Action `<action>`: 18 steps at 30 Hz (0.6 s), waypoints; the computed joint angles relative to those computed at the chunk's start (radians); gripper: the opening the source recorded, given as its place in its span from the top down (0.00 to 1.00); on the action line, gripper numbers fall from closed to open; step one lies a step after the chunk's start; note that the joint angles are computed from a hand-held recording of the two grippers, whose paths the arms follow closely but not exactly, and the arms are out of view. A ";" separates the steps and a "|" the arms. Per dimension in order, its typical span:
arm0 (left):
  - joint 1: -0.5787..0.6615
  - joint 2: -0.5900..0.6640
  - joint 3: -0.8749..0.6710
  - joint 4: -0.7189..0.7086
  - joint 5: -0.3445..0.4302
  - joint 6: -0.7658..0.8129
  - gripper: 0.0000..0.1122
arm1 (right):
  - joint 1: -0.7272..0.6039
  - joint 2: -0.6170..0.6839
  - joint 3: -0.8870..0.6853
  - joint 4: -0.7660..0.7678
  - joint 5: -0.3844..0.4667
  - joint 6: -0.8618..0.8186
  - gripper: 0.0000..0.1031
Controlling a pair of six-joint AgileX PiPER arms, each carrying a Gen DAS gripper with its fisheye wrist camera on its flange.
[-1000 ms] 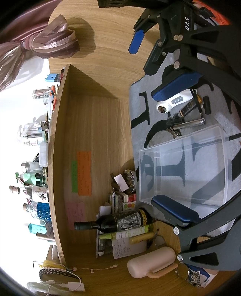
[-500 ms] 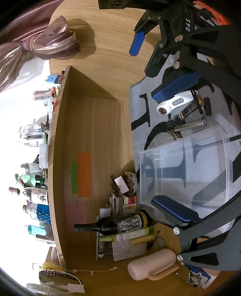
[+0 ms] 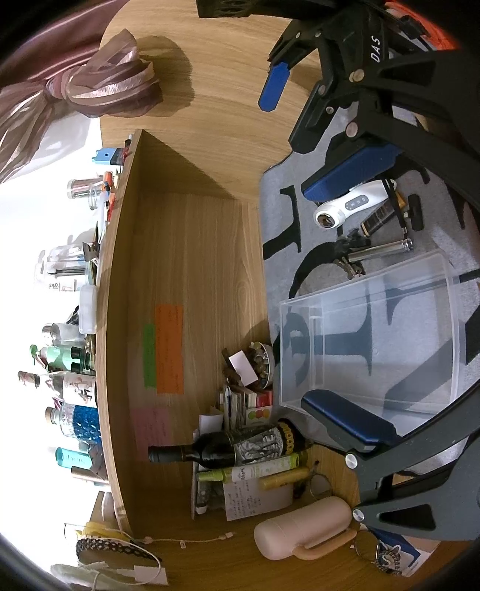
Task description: Organize rigid objects
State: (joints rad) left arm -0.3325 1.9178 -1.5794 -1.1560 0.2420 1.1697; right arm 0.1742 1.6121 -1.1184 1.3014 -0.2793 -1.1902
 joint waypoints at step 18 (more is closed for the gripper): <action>0.022 0.016 -0.015 0.020 0.027 -0.023 0.08 | 0.001 0.017 -0.016 0.022 0.004 -0.022 0.00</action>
State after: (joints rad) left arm -0.3105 1.9336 -1.5947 -1.1363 0.2692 1.1471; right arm 0.1756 1.6292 -1.1347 1.3232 -0.2749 -1.2123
